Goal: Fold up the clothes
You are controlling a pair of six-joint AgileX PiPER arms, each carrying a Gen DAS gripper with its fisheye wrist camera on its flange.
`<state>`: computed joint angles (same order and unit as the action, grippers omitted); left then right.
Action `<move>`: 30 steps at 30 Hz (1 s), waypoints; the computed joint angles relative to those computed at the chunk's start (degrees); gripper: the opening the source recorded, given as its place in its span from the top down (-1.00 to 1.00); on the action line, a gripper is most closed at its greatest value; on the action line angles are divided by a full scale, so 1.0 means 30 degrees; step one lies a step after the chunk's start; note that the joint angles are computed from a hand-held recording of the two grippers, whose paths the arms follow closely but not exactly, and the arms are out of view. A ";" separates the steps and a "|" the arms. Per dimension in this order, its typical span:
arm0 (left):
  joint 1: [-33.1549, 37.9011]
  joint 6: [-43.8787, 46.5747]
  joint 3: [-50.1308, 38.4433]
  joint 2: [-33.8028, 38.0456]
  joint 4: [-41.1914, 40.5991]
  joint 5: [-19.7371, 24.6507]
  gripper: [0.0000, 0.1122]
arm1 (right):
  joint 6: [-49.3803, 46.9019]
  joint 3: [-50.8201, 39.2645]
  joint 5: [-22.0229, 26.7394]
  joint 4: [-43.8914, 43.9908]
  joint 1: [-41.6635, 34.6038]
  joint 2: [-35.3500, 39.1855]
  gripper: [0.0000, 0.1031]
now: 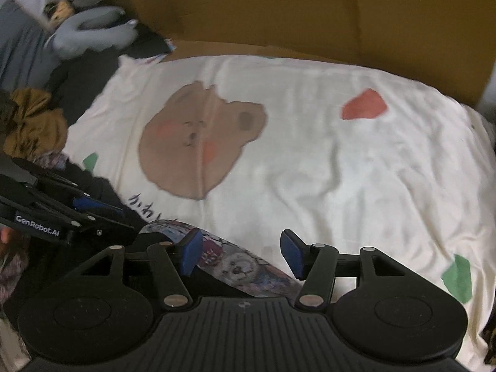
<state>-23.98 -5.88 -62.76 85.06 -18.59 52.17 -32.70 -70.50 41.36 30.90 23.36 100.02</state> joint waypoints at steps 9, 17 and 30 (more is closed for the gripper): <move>-0.0387 -0.1086 0.2324 -0.2283 -0.0295 0.0045 0.24 | -0.1627 0.0306 0.0035 0.1596 0.0263 0.0104 -0.21; 0.0561 -0.0740 0.3019 -0.3390 -0.1770 0.0054 0.19 | -0.1946 0.1926 -0.0142 -0.0479 0.1363 -0.0901 -0.20; 0.2603 0.1426 0.3821 -0.3184 -0.6540 0.0334 0.05 | 0.0852 0.5516 -0.1194 -0.2096 0.1788 -0.3546 -0.20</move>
<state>-16.17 -1.61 -51.30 75.51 -38.21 53.18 -30.14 -53.95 37.78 24.61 28.72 89.39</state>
